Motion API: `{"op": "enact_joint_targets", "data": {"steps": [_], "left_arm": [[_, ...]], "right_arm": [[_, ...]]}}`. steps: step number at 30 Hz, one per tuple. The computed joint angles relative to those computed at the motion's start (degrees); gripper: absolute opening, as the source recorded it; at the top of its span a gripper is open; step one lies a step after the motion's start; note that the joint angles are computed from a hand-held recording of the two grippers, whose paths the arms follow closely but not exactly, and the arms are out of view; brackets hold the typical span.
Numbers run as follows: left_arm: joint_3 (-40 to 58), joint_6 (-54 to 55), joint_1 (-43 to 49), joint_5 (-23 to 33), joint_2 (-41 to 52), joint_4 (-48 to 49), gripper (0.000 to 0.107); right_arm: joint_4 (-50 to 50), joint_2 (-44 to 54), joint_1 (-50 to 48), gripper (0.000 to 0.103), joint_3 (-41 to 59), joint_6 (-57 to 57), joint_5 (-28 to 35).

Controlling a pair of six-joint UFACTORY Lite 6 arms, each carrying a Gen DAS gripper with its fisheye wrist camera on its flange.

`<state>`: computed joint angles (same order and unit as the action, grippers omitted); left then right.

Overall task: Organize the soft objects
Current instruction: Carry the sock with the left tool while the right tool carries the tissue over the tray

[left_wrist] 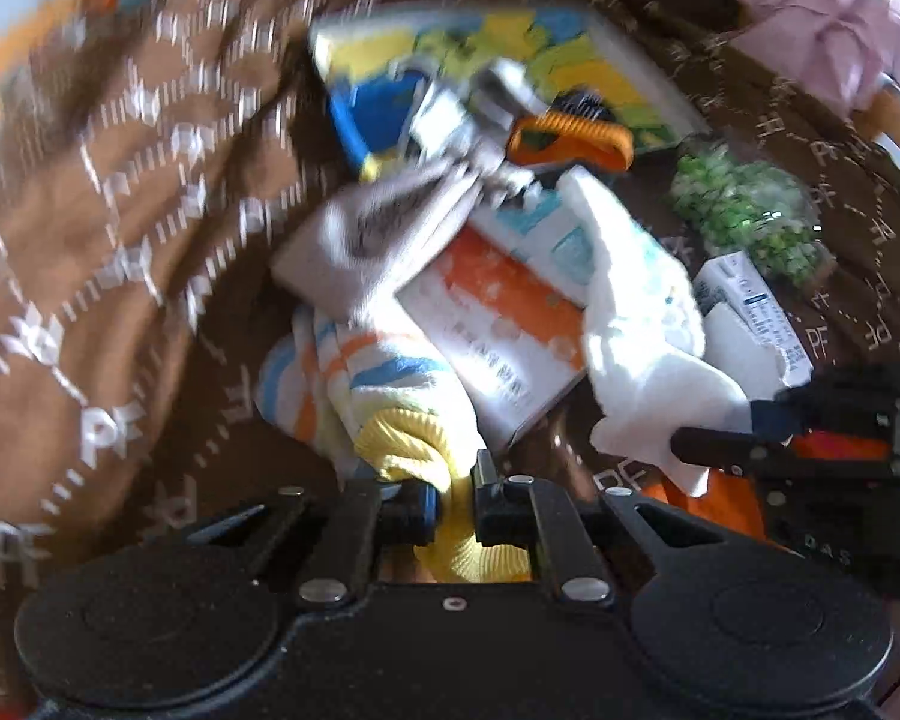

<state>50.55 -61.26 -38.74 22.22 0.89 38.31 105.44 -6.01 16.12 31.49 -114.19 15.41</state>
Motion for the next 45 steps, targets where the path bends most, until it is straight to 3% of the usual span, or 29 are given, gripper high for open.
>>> {"op": "enact_joint_targets", "data": {"steps": [5,11,15,21,27,33,39,45], "left_arm": [[-2.0,-20.8,-9.1,8.3,-5.0,22.4,0.011],[-3.5,-29.7,-13.6,10.1,-8.0,32.8,0.011],[-4.2,-34.3,-18.7,14.6,-7.6,41.6,0.011],[-4.4,-36.2,-21.8,16.9,-6.2,47.0,0.011],[-8.2,-48.2,-24.2,19.7,-10.1,59.1,0.011],[-6.2,-51.9,-20.3,17.6,-9.5,68.0,0.012],[4.7,-57.6,-9.7,10.8,-0.9,80.3,0.012],[22.7,-73.3,0.9,6.5,16.4,97.0,0.012]], "right_arm": [[11.6,-4.8,1.5,0.016,-3.3,-14.0,0.1],[24.0,-12.0,2.3,0.016,-7.4,-28.7,1.9],[32.6,-17.1,2.0,0.016,-9.8,-37.6,3.7],[38.2,-19.1,0.2,0.016,-10.3,-42.4,5.3],[40.8,-19.9,-0.9,0.016,-10.8,-45.0,6.5],[43.1,-21.6,-2.8,0.016,-10.8,-46.4,8.1],[49.9,-12.1,-4.8,0.016,-2.6,-52.1,13.3],[53.3,12.3,-7.3,0.016,19.6,-47.7,17.1]]}}
